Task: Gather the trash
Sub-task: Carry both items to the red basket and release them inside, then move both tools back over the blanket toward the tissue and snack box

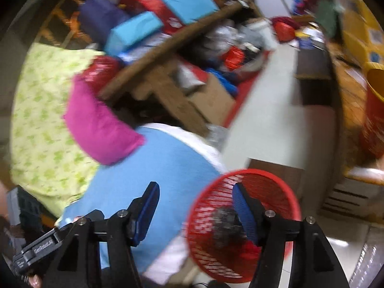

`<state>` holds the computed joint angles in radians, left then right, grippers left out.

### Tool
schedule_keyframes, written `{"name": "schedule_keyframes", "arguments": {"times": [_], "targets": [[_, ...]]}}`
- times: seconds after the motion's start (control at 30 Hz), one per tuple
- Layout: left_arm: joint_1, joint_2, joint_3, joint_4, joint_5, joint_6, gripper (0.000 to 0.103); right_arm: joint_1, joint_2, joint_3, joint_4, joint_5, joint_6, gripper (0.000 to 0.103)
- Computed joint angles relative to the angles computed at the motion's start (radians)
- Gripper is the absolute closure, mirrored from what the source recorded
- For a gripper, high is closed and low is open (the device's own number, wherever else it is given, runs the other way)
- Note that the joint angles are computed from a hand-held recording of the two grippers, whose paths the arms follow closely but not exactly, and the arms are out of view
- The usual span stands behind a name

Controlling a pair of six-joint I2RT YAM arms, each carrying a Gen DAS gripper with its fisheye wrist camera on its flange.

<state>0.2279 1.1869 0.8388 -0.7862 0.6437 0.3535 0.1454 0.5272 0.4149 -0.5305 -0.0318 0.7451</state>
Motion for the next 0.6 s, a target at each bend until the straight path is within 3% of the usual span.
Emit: {"name": "schedule_keyframes", "arguments": {"times": [0.13, 0.3, 0.43, 0.6], "targets": [[0.324, -0.03, 0.091, -0.137, 0.085, 0.177, 0.041, 0.312, 0.091, 0.089, 0.095, 0.195, 0.089, 0.033], [0.672, 0.057, 0.236, -0.244, 0.183, 0.364, 0.04, 0.62, 0.355, 0.259, 0.287, 0.333, 0.082, 0.033], [0.92, 0.216, 0.411, -0.364, 0.264, 0.491, 0.039, 0.748, 0.557, 0.393, 0.413, 0.327, 0.033, 0.032], [1.093, 0.378, 0.578, -0.331, 0.306, 0.465, 0.039, 0.826, 0.799, 0.583, 0.492, 0.246, -0.047, 0.032]]}}
